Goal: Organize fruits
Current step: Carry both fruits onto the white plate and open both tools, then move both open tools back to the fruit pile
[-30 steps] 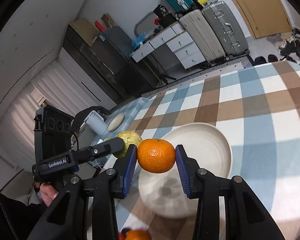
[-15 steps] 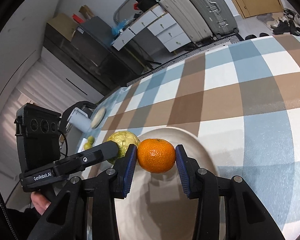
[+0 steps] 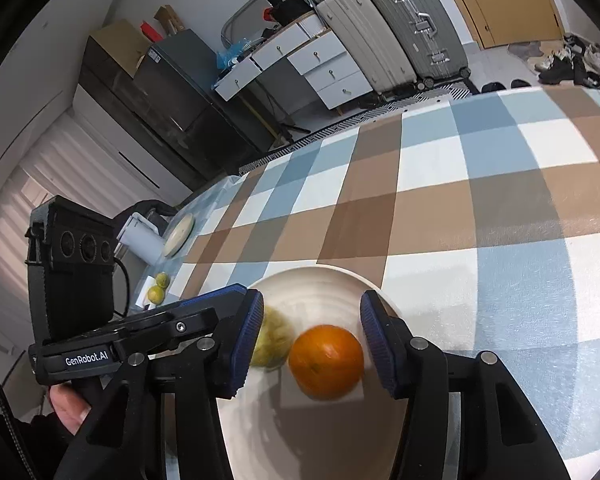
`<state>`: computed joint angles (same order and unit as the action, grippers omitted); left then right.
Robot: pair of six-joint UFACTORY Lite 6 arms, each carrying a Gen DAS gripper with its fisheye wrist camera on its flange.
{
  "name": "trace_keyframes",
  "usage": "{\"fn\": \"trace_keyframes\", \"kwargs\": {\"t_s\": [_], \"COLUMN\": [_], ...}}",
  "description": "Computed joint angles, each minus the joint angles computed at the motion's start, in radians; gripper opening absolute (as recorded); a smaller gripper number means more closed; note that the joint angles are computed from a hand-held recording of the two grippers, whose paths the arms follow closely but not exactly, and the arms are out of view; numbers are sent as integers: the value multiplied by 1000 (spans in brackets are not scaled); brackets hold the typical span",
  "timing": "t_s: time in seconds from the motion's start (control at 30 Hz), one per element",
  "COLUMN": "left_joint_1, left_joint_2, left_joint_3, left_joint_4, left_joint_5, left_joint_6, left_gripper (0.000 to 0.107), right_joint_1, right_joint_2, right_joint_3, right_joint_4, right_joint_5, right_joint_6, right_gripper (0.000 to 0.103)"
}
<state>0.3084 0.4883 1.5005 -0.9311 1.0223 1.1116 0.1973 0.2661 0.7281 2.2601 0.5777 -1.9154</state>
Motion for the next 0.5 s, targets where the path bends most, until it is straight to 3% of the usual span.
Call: {"fn": "trace_keyframes", "kwargs": {"t_s": [0.1,0.2,0.3,0.4,0.5], "left_joint_1": [22,51,93,150,216], "left_joint_2": [-67,-189,-351,-492,-608], "left_joint_3": [-45,-137,-247,-326,-377], "left_joint_4": [7,6,21,30,46], "left_joint_5": [1,-21,-32,-4,45], "left_joint_6": [4,37,75,100,99], "left_gripper": [57,69,79,82,85], "right_joint_1": [4,10,41,103,186], "right_joint_2": [-63,-189,-343,-537,-746], "right_joint_3": [-44,-133,-226,-322,-406], "right_joint_4": [15,34,68,110,133], "right_joint_5": [-3,-7,-52,-142,-268], "right_joint_6": [-7,-15,-24,-30,6], "right_gripper": [67,71,88,97,100]}}
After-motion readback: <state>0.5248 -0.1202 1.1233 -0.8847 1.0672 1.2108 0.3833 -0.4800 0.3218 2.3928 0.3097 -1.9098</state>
